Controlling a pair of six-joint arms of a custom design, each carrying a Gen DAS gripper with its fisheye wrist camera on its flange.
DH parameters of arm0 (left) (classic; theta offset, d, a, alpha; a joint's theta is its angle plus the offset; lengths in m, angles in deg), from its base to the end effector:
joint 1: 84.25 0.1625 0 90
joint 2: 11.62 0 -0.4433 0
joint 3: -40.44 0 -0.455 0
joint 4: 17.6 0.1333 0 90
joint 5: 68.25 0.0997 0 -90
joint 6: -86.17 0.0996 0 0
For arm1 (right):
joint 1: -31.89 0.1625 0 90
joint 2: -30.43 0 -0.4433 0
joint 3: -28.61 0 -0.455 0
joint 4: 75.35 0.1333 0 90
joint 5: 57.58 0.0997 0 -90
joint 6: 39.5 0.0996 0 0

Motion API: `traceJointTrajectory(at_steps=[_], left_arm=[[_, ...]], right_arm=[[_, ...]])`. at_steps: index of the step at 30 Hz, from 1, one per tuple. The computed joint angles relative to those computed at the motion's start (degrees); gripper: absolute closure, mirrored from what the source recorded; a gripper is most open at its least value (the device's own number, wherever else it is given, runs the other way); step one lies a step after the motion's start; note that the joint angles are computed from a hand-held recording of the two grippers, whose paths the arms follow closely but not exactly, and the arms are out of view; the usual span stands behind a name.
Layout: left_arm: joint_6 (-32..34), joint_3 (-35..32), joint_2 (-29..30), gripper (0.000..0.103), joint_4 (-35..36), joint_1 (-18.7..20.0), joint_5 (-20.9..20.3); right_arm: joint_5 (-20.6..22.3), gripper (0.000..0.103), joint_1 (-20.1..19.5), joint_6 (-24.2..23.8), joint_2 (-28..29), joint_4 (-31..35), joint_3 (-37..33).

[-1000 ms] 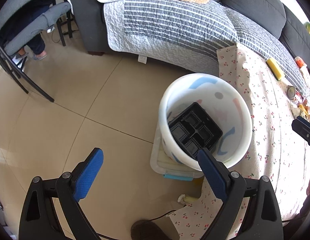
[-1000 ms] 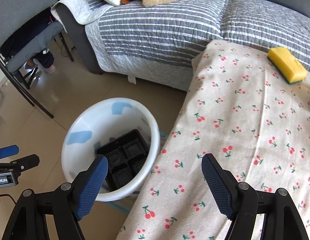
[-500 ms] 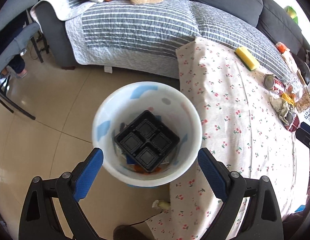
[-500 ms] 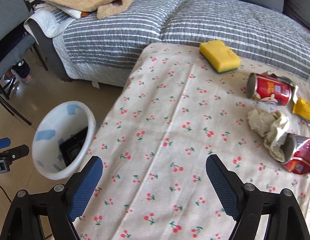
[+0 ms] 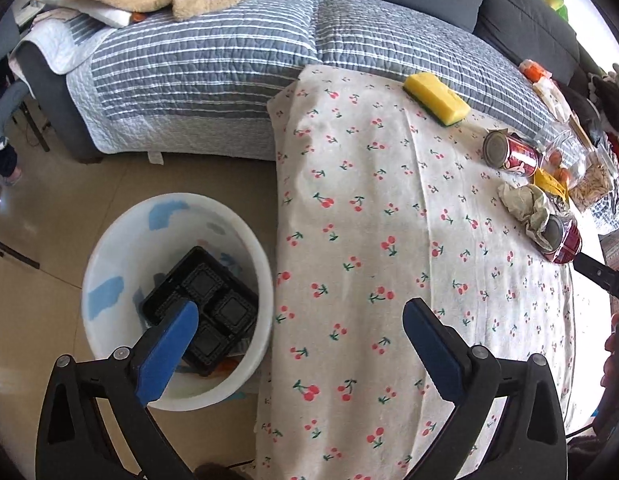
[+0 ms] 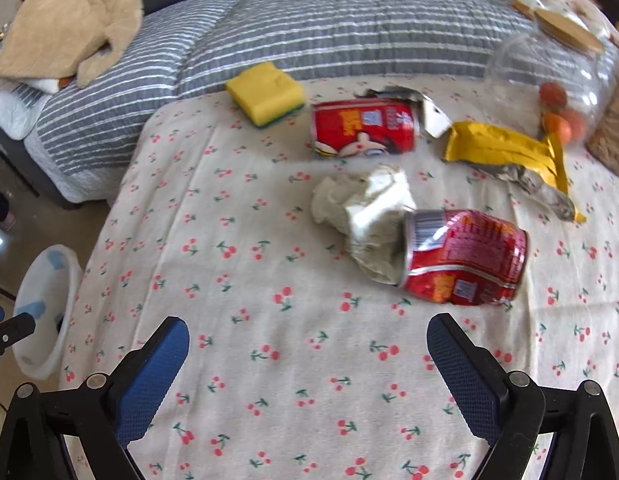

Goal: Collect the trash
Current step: 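Grasp the crumpled paper with the left gripper while the right gripper grasps the dented red can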

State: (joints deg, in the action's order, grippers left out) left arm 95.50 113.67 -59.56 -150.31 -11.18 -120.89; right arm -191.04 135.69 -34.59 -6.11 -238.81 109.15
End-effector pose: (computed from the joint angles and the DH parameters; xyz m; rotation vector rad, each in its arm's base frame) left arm -0.0555 -0.8478 0.2516 0.4379 2.4421 -0.4343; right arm 0.2551 -0.7671 0.0965 -0.0638 -2.3793 0.7674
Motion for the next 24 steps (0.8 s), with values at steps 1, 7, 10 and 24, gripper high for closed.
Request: traceJointTrajectory(at_steps=[1, 7, 10, 24], left_arm=[[0.0, -0.3, 0.4, 0.000, 0.3, -0.1, -0.3], [0.7, -2.2, 3.2, 0.000, 1.9, -0.8, -0.1], [0.3, -3.5, 4.5, 0.000, 3.3, -0.8, -0.6], [1.0, -4.4, 6.9, 0.000, 3.5, -1.9, -0.8]], right_arm=[[-1.0, 0.001, -0.5, 1.8, -0.4, 0.6, 0.2], [-1.7, 0.001, -3.5, 10.1, -3.3, 2.7, 2.0], [-0.6, 0.001, -4.4, 11.6, -4.0, 3.4, 2.2], [-2.8, 0.001, -5.1, 5.9, -0.4, 1.7, -2.4]])
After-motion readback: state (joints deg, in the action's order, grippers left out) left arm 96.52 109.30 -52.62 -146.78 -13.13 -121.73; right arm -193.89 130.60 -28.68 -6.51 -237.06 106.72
